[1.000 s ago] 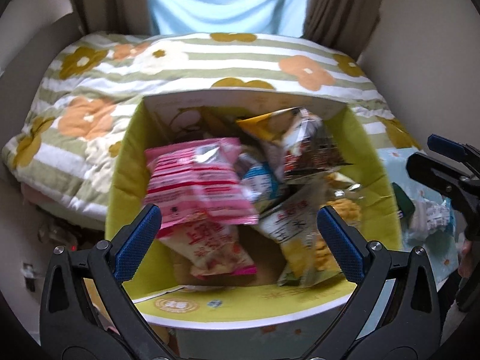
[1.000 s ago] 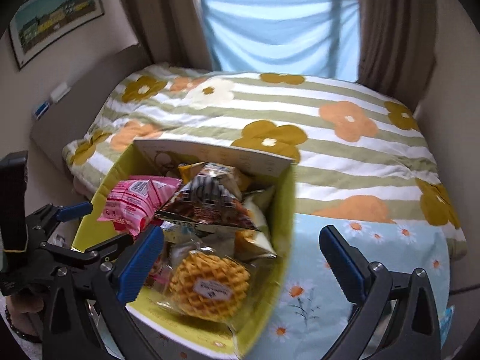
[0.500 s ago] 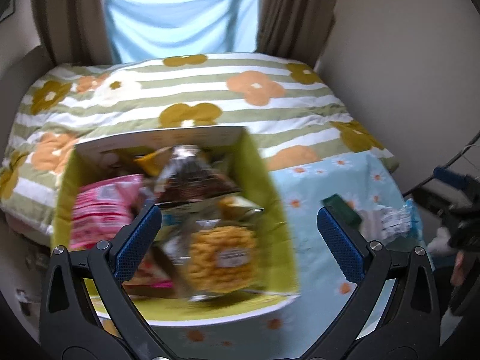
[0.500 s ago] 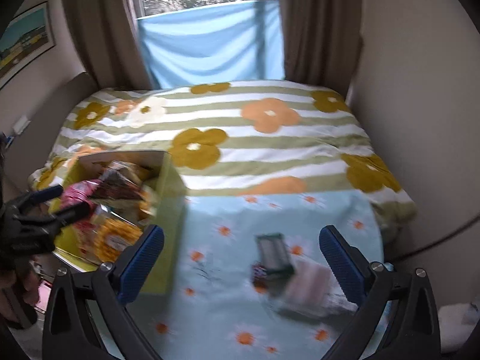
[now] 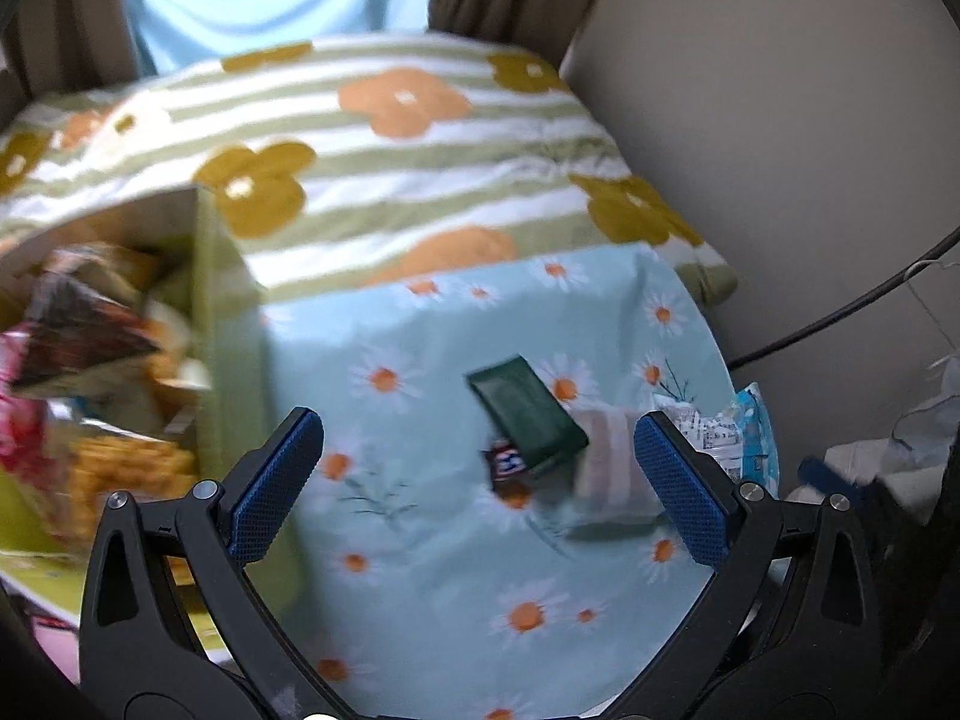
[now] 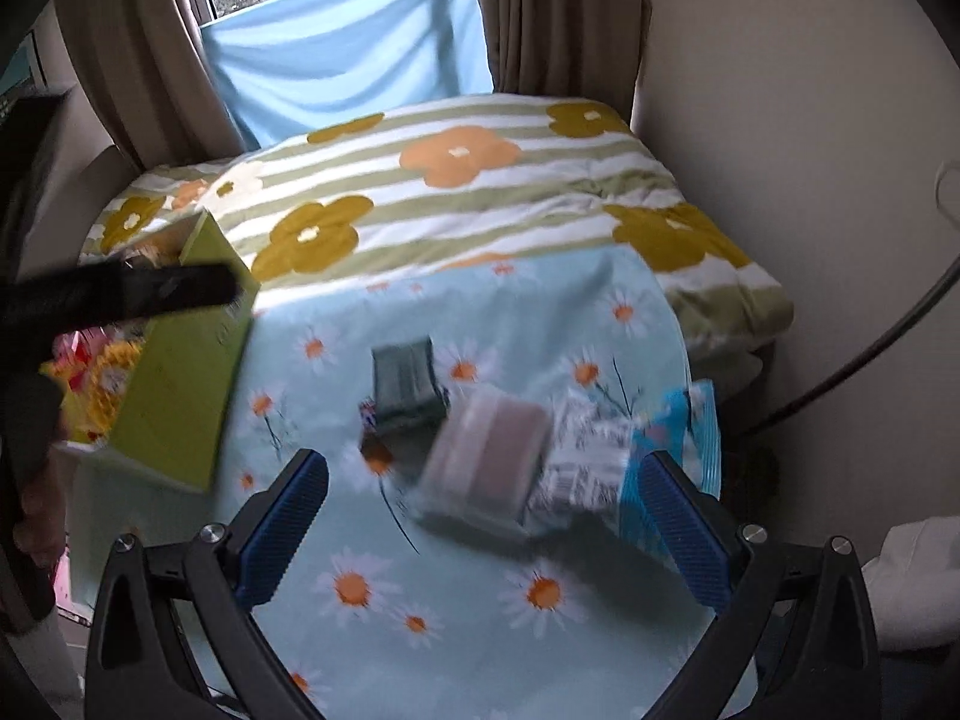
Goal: Organize snacks
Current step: 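Move both tools back toward the remaining snacks, then grasp the dark green bar with the left tool while the right tool grasps the white pastry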
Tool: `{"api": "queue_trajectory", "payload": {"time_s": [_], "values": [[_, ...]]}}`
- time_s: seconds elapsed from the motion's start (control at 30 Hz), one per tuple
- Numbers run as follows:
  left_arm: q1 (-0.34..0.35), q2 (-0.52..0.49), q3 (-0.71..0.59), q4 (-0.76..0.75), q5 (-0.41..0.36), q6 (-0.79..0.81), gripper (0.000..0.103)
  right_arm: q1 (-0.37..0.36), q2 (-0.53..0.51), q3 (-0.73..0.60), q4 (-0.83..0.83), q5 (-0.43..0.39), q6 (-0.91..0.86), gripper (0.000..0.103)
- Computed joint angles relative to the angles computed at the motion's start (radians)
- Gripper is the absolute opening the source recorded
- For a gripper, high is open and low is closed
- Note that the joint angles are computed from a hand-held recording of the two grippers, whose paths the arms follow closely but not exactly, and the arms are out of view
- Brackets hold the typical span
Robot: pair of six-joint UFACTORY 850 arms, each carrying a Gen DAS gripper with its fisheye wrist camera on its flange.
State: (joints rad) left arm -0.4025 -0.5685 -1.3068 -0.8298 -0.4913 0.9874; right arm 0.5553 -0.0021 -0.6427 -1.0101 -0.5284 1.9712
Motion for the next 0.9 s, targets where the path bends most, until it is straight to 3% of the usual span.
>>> {"api": "queue_trajectory", "payload": {"time_s": [0.27,0.33,0.6,0.73,0.9], "values": [[-0.083,-0.199,-0.18,0.269,-0.084,-0.289,0.1,0.022,-0.093,0.006,-0.117,0.038,0.174,0.103],[-0.1,-0.259,-0.237,0.34,-0.121,-0.354,0.09,0.023,-0.126,-0.008,-0.126,0.029,0.198,0.103],[-0.119,-0.371,-0.341,0.436,-0.191,-0.448,0.086,0.013,-0.233,-0.066,-0.138,0.012,0.267,0.103],[-0.13,-0.383,-0.358,0.485,-0.182,-0.459,0.069,0.004,-0.268,-0.089,-0.114,0.011,0.27,0.099],[-0.136,-0.406,-0.405,0.539,-0.199,-0.468,0.056,-0.009,-0.296,-0.108,-0.08,0.023,0.251,0.098]]}}
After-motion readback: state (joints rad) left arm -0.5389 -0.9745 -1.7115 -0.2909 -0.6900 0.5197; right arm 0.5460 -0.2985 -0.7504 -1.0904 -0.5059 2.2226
